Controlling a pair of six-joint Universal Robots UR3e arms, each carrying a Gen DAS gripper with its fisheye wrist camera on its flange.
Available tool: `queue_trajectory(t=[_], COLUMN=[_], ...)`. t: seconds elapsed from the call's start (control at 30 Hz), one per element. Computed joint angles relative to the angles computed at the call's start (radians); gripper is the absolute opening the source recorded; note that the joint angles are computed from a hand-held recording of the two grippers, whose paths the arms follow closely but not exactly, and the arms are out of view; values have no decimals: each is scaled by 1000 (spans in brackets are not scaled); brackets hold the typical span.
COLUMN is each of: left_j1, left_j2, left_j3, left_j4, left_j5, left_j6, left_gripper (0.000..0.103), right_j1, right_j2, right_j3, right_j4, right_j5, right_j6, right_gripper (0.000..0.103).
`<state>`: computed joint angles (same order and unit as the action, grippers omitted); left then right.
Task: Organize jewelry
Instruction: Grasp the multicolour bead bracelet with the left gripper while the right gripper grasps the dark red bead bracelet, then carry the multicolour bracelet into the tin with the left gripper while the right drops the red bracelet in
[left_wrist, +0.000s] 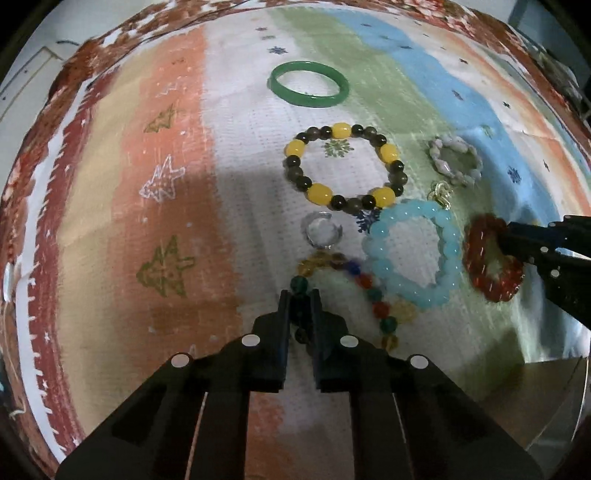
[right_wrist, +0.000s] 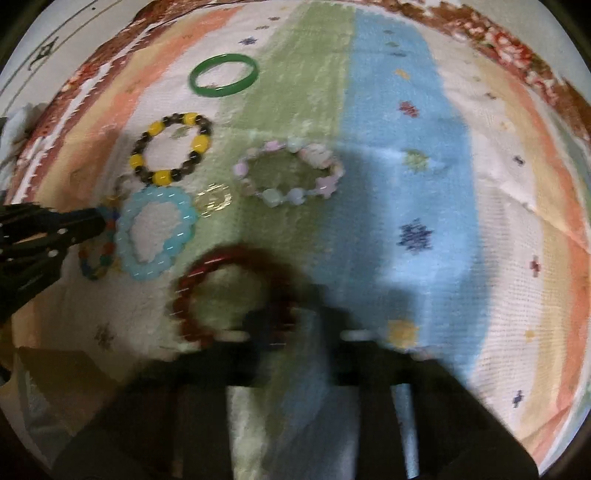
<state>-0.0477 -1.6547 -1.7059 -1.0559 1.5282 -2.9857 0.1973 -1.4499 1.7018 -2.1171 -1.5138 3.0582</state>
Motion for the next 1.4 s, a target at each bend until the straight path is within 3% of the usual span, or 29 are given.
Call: queue_trajectory(t=[0.57,0.87,1.4], left_j1=[119,128,187], left_j2=[174,264,534], left_j3=[10,-3,-29], left_j4=[-128,-133,-275], left_j5=[-221,-226,-325], left_j6=[5,-8,55], left_gripper=[9,9,9], right_j1=[-26,-9,55], right_j2=[-165,-253,-477], right_j3=[40,49,37], right_j4=[-5,3,88], right_j5=[100,120,133], right_j6=[7,34,61], right_gripper=[15,15,15])
